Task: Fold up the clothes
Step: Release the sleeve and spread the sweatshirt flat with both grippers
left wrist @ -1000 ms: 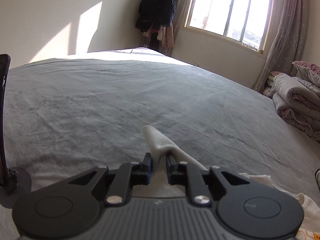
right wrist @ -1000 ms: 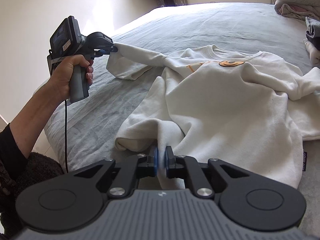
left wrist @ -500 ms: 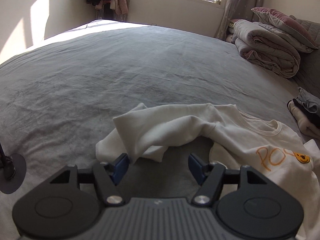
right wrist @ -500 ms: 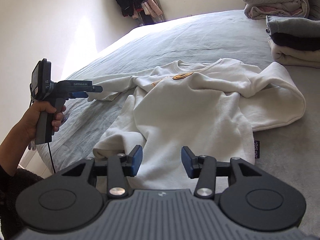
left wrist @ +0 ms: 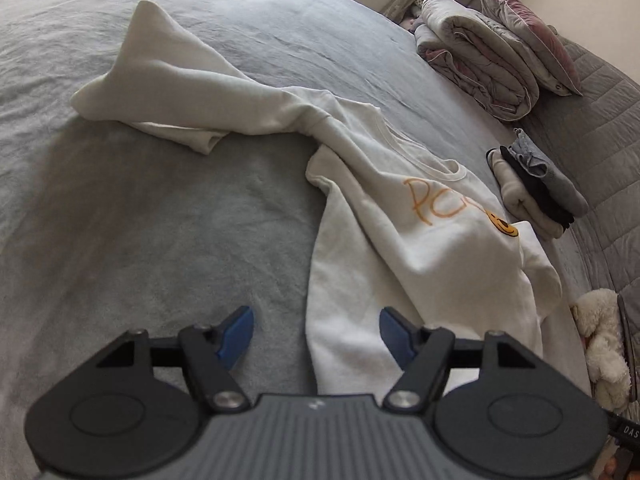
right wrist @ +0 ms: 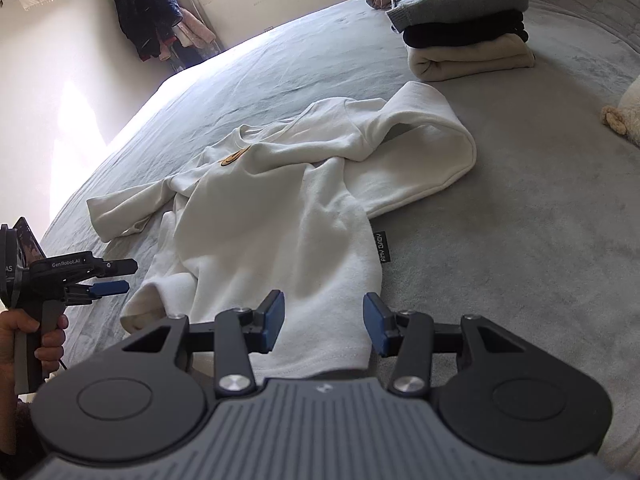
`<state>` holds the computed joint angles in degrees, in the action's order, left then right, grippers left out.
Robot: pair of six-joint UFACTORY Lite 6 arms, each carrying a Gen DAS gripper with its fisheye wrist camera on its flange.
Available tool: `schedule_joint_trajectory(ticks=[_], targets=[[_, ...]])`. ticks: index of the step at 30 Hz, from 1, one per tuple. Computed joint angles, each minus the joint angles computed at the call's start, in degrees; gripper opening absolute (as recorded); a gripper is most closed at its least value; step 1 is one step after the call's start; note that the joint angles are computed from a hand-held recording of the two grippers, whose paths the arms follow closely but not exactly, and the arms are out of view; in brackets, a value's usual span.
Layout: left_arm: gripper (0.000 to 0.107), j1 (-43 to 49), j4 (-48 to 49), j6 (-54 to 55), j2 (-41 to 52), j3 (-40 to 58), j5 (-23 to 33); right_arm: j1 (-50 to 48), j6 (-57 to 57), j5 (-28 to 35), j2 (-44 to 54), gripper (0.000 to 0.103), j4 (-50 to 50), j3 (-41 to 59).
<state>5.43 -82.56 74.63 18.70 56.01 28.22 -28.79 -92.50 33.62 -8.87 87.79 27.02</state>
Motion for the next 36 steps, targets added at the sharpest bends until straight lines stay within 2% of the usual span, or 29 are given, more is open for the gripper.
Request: schedule_joint_trajectory(ticks=[3,5,8,14,20,22,26,27,28,29,32,34,36], targets=[[0.070,1.1,-6.8,7.7,0.7,-1.7,3.3,-2.2,-4.4,1.9,4.3,0.048,3.9,-0.6],[0.067,1.3,-9.1,10.4,1.1,-2.2,4.8,-3.3,-2.1,3.3,8.4,0.048,3.2,0.9],[0.051,0.4,-7.5,9.7,2.8,-1.0,7.5,-3.4,-1.0,5.2,10.8,0.048,2.6,2.7],[0.045,-5.4,-11.8,16.8,-0.1,-3.9,-0.6,-1.4,-2.6,3.4,10.8,0.045,4.5,2.8],[0.037,-3.5,-6.7,13.9,-1.4,-4.7,0.8,-1.8,-4.8,2.0,9.4,0.043,5.7,1.8],[0.032,-3.7,-6.8,15.3,-2.4,-5.9,0.1,-1.7,-6.1,1.1,7.9,0.043,6.3,1.0],[0.007,-4.1,-8.4,19.6,-4.2,-8.4,-1.0,-0.3,-9.3,0.0,5.7,0.043,7.7,-0.6],[0.006,-4.4,-9.1,20.6,-4.7,-9.1,-1.5,0.5,-10.5,-0.7,5.6,0.043,8.5,-0.8],[0.006,-4.7,-10.5,22.4,-5.8,-10.1,-2.3,1.6,-12.1,-1.6,5.7,0.040,9.7,-0.9],[0.005,-5.4,-11.8,24.4,-7.6,-11.4,-3.5,3.3,-14.5,-3.2,5.9,0.027,11.5,-1.1],[0.005,-5.9,-14.8,30.2,-14.0,-15.5,-6.0,5.9,-20.7,-6.2,3.6,0.007,16.7,-3.0],[0.005,-4.9,-11.5,28.9,-18.3,-17.4,-6.9,5.4,-20.4,-5.9,0.8,0.006,16.2,-4.3],[0.005,-2.3,-3.4,23.0,-21.8,-17.6,-5.4,3.0,-13.0,-4.0,-3.4,0.005,9.4,-4.9]])
